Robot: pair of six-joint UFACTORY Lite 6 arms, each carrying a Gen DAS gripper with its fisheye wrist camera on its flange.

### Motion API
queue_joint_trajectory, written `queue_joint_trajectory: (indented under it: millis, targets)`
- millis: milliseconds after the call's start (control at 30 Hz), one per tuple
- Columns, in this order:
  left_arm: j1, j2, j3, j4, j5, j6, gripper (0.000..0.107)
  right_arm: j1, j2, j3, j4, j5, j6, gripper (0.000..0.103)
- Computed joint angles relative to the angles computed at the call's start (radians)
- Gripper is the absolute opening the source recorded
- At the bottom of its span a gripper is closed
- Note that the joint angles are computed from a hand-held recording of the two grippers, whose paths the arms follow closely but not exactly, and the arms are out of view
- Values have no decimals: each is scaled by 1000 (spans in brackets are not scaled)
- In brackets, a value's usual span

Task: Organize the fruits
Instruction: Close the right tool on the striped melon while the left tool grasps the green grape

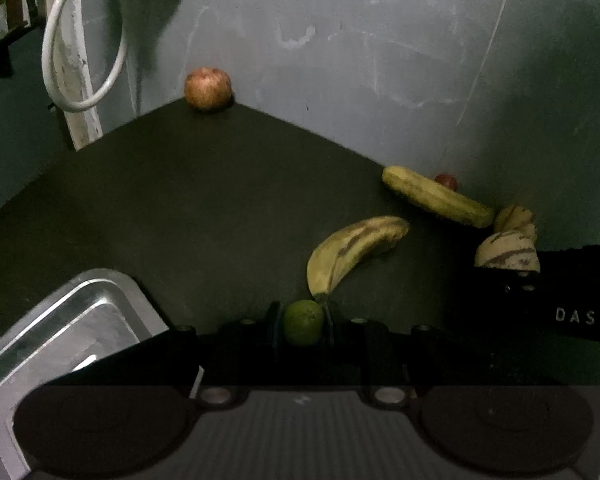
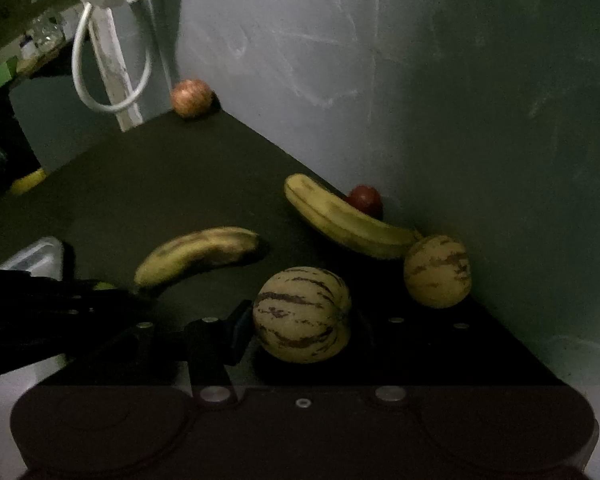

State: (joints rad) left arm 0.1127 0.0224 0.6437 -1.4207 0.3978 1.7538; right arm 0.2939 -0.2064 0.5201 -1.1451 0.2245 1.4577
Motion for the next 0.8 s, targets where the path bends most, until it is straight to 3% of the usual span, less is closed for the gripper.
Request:
queue_joint_trajectory:
  millis: [333,633,800]
  targets:
    - [129,-227,-48,207,93,-218,22,188,-201,18,305,161,-239,54]
    - [396,-492,-108,374,291,-334,22,477,-314,112,301,370,-192,54]
    - [615,-542,-90,405,426,-305,22,639,-282,202,268,444,-145,54]
